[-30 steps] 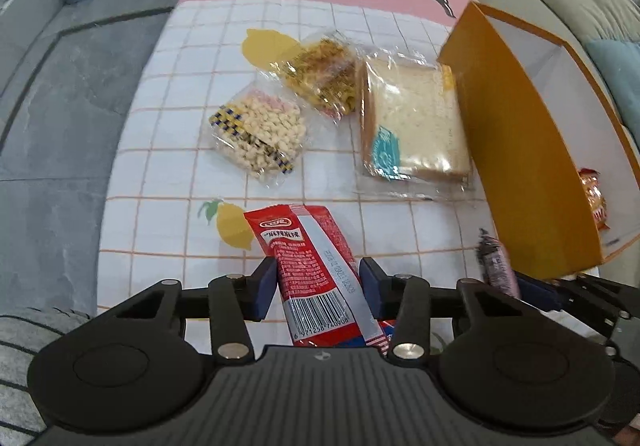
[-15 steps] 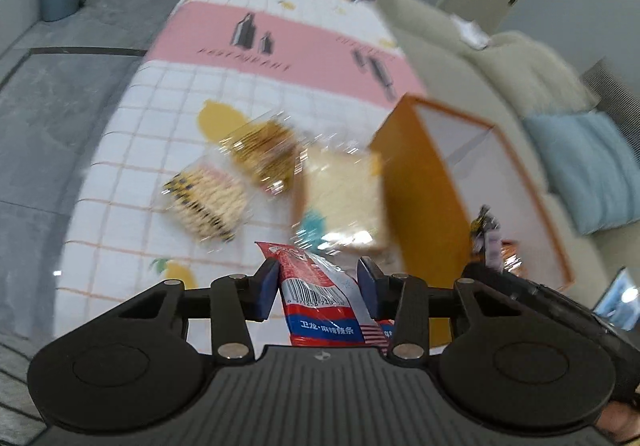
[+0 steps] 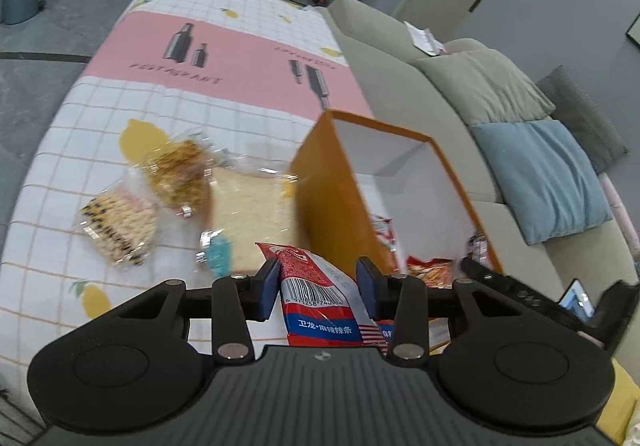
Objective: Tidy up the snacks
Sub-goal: 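Carry the sausage and red pack over the orange box and release both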
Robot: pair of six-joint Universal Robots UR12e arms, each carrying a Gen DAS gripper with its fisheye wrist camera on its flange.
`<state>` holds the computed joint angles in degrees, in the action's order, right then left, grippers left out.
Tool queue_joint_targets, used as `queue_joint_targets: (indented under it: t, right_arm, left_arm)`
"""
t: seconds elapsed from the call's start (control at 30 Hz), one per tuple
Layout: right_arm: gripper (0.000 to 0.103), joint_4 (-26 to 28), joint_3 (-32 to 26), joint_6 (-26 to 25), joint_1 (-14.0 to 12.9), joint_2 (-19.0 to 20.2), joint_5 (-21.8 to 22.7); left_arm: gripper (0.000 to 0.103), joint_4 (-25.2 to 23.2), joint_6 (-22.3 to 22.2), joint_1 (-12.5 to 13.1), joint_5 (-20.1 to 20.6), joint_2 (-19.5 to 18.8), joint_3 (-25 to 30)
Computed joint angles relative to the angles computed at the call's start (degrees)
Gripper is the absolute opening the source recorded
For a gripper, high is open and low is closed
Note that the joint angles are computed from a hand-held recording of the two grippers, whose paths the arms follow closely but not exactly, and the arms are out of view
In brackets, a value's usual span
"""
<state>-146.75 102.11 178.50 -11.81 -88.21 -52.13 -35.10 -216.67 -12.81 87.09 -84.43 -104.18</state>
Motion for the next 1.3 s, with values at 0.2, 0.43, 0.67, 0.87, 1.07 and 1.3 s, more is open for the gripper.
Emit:
queue_joint_targets:
  t: [0.2,0.43,0.67,0.87,1.07,1.3]
  right_arm:
    - [0.022,1.1,-1.1,-0.6,0.8,1.5,-2.2]
    - [0.069,1.7,-1.7,-4.9,0.9,2.0,-2.5]
    - [0.070,0.4,-1.6,-4.6,-0.9,2.3,2.9]
    - [0.069,4.0,-2.4,-8.6,-1.0,2.8,1.4]
    - [0.067,4.7,-2.8,-7.1,-1.6,3.5,3.3]
    - [0.064,5.8,-3.0,-11.4,-0.9,3.4,0.8]
  left_arm:
    - [0.047,1.5,0.6,-1.1,-0.4,-2.6,2.8]
    - [0.047,2.8,2.3,-2.3,-1.1,-5.7,6.3]
    - [0.047,0.4,5.8,-3.7,-0.4,-11.0,12.3]
    - [0.047,-3.1,9.8,-5.4,0.9,-16.5,17.6]
    - [0.047,-7.4,13.6,-5.9,-1.1,-21.3,22.1]
    - [0.087,-7.6,12.7,-7.3,3.1,-23.7,24.5]
